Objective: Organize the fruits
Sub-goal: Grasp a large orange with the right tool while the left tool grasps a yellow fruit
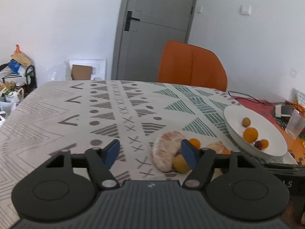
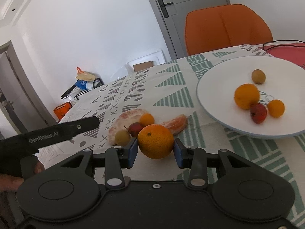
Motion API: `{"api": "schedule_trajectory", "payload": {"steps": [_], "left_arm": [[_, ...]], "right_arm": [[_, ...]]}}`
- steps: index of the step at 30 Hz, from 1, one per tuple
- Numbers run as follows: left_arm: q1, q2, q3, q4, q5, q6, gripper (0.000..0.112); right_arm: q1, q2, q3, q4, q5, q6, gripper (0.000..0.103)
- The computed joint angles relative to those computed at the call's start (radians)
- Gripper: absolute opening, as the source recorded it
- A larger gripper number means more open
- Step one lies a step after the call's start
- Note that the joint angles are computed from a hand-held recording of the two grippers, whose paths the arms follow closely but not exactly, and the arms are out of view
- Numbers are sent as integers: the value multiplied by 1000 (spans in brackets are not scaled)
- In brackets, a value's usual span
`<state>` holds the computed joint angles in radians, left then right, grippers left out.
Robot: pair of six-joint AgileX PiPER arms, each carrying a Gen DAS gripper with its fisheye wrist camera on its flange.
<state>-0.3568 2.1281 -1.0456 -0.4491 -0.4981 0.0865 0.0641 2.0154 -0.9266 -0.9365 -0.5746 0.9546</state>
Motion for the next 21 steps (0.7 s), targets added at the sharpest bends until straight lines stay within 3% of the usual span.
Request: {"api": "schedule_trajectory", "payload": {"steps": [4,10,13,14,15,21], "left_arm": [[-14,22,-35,21,31,-2,54],[-32,51,-82,50,72,3,52],[-53,85,-143,-68,126,145,48],[-63,93,-147,-105,105,189,42],[-64,98,-160,-101,125,193,23],[-70,88,-157,-45,129,126,23]], "right_arm": [[-18,-3,12,3,-8,-6,38],[-48,4,18,-5,-29,1,38],[-55,4,26,1,-43,-7,38],[-59,4,28,-1,-50,-6,38],[-64,4,30,-4,-55,-5,38],[-88,-5,45,0,-63,-12,38]]}}
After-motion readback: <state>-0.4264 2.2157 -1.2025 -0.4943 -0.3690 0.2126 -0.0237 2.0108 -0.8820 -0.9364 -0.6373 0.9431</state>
